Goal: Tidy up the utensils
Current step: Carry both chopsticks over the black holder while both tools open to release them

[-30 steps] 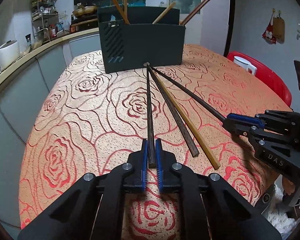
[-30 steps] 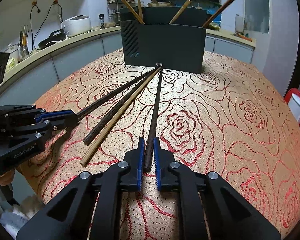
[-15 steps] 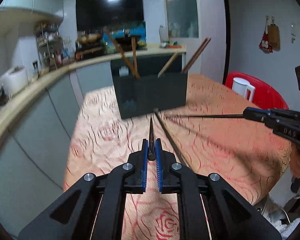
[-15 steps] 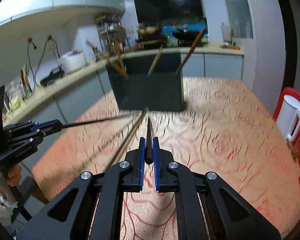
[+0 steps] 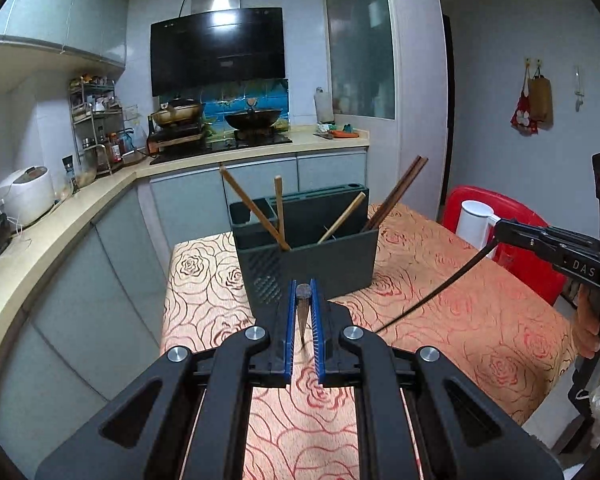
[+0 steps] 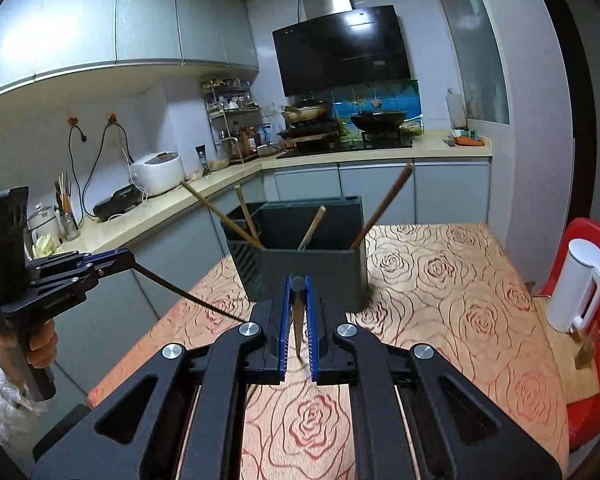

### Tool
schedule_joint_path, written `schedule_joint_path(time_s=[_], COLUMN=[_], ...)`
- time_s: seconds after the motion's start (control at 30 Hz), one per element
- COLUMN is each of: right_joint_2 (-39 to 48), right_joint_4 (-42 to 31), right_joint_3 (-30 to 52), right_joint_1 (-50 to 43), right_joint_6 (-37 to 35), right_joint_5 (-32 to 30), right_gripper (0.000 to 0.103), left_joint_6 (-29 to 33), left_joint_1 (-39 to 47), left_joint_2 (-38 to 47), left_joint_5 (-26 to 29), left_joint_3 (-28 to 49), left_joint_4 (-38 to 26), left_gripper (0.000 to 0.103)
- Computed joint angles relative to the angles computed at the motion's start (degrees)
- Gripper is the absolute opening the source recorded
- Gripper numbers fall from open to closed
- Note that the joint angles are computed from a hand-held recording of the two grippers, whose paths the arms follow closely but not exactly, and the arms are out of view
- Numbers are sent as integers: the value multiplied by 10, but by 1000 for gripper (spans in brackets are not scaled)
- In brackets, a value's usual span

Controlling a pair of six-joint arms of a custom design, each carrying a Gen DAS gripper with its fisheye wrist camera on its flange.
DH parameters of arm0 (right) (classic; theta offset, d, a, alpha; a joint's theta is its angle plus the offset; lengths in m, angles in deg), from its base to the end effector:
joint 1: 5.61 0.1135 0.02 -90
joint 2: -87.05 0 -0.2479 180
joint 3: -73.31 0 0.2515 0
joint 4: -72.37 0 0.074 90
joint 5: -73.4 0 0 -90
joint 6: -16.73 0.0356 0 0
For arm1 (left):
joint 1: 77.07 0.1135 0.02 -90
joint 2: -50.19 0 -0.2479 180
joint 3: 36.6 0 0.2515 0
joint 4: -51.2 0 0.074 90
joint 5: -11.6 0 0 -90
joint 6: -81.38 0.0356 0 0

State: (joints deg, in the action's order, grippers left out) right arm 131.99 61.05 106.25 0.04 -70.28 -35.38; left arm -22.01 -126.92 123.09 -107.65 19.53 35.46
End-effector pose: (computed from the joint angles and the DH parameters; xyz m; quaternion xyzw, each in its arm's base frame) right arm 0.1874 0.0301 0.1937 -0.1088 0.8219 0.1768 0.5304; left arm 0.1916 -0.2001 0.2214 0.1501 0.8438 -0.0555 0.5123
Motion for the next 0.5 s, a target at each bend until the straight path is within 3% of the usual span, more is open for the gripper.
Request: schedule_joint_path(time_s=[0.2,0.5], right_joint_2=[74,109], right_joint_4=[-25,-51], right_joint_3=[84,152], right_joint_1=[-21,-23], right_joint_6=[-2,-5], right_joint_5=[-25,-17], right_gripper=[8,8], left_joint_6=[13,20], left_joint_1=[43,64], left_joint_2=[11,11], left_joint_5=[48,67], left_joint_3=[49,92], left_joint_4=[-27,-60], left_gripper=[7,7])
